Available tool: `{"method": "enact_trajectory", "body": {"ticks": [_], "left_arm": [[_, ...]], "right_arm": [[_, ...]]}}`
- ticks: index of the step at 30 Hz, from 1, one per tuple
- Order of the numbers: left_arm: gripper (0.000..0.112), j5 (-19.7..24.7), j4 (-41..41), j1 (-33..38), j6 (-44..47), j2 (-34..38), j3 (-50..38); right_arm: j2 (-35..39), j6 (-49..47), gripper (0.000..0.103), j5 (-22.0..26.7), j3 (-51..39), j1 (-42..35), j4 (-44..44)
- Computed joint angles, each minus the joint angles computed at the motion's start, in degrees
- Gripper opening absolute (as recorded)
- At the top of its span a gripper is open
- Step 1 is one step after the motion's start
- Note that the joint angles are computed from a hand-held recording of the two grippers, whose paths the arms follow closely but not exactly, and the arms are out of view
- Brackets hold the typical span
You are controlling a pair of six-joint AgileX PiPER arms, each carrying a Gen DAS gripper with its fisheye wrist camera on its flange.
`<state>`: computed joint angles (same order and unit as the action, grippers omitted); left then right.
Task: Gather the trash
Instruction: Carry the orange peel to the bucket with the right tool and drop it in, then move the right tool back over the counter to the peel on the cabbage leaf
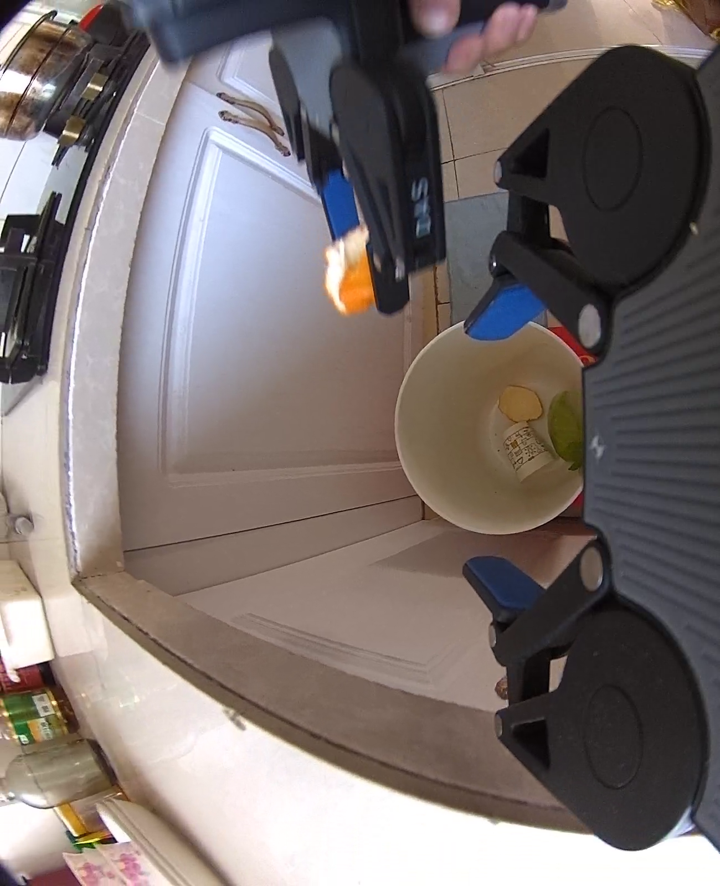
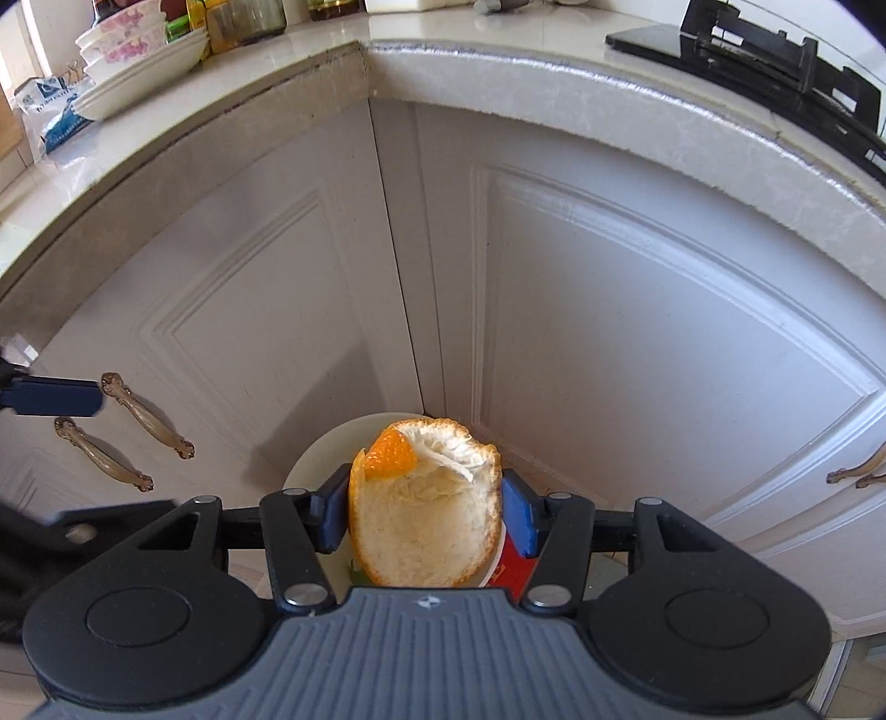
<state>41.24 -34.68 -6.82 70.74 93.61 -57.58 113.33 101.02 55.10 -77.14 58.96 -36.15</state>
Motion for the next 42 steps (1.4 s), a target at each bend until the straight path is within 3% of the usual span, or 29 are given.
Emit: {"method": "enact_trajectory", "body": {"ticks": [5,14,16,19,22,29,42], "left_arm": [[0.086,4.4,-0.3,3.5,2.3,-3.5,-0.2],[0.086,5.9,0.1,6.4,2.5,-6.2,-1.0],[0.086,6.5,0.1,7.6,2.8,-7.0,-0.8],[0.086,6.8,0.1,8.7,3.0,-7.0,-0.9],[0.086,6.9,-0.1,9.2,3.2,-7.1,-0.9],[0.087,7.7,-1.7,10.7,5.2,-7.7,-0.9],[0.091,12.4,-5.3,17.2,9.0,-11.4,-1.7]], "right_arm": [[4.0,-2.0,0.060,-4.5,-1.8,-2.8,0.9],[12.0,-9.1,0.062,-8.7,-8.9,-6.8,3.8],[13.2,-10.5,0.074,-8.5,-10.6,-7.2,4.3],[13.8,-9.7,0.093,-7.2,-12.2,-6.9,2.5],[13.4,-9.2,0.100,-6.1,-13.3,-6.4,1.3],[12.0,-10.9,0.103,-1.6,-16.1,-4.9,1.5],[9.1,-14.4,0.103,11.6,-25.4,0.7,-2.7]]}}
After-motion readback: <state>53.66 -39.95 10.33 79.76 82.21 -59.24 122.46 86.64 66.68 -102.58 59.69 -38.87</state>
